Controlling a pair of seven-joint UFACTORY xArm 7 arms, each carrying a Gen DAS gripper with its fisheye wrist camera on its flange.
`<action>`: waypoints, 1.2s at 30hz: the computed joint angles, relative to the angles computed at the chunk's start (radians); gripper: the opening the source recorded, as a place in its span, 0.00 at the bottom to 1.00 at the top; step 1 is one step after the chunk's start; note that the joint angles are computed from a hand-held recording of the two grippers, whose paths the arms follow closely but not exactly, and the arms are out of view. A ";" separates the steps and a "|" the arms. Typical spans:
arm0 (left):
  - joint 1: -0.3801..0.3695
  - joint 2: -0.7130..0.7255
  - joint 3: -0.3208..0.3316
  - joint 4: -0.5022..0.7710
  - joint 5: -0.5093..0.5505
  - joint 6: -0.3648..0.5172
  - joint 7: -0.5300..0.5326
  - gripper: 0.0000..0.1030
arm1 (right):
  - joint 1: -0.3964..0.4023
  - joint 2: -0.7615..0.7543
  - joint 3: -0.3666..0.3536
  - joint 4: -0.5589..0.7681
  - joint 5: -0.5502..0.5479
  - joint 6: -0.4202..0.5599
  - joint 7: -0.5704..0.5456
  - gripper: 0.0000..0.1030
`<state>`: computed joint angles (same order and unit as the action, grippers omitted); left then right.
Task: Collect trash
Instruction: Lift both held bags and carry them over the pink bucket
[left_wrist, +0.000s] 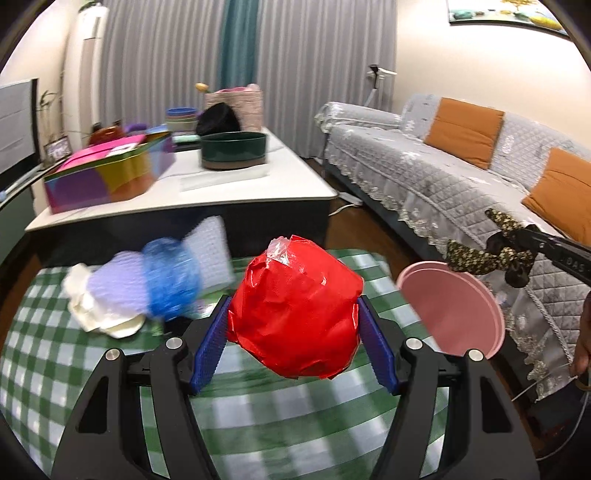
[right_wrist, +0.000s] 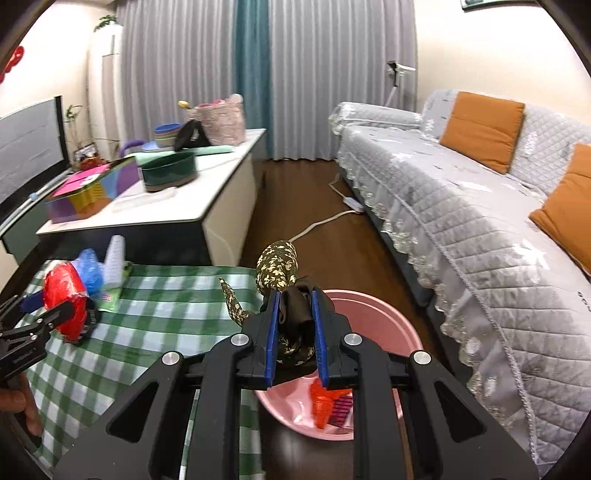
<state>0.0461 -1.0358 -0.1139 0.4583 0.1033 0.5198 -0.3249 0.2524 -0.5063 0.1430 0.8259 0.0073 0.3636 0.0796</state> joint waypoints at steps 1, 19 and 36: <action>-0.008 0.019 -0.005 0.008 -0.004 -0.012 -0.003 0.63 | -0.012 0.003 -0.001 0.002 -0.006 0.002 0.005 0.17; -0.115 0.471 -0.121 0.197 0.031 -0.277 -0.065 0.63 | -0.136 0.125 -0.037 0.068 -0.064 0.017 0.062 0.17; -0.177 0.697 -0.098 0.280 0.069 -0.355 -0.069 0.63 | -0.148 0.222 -0.047 0.105 -0.086 0.018 0.078 0.17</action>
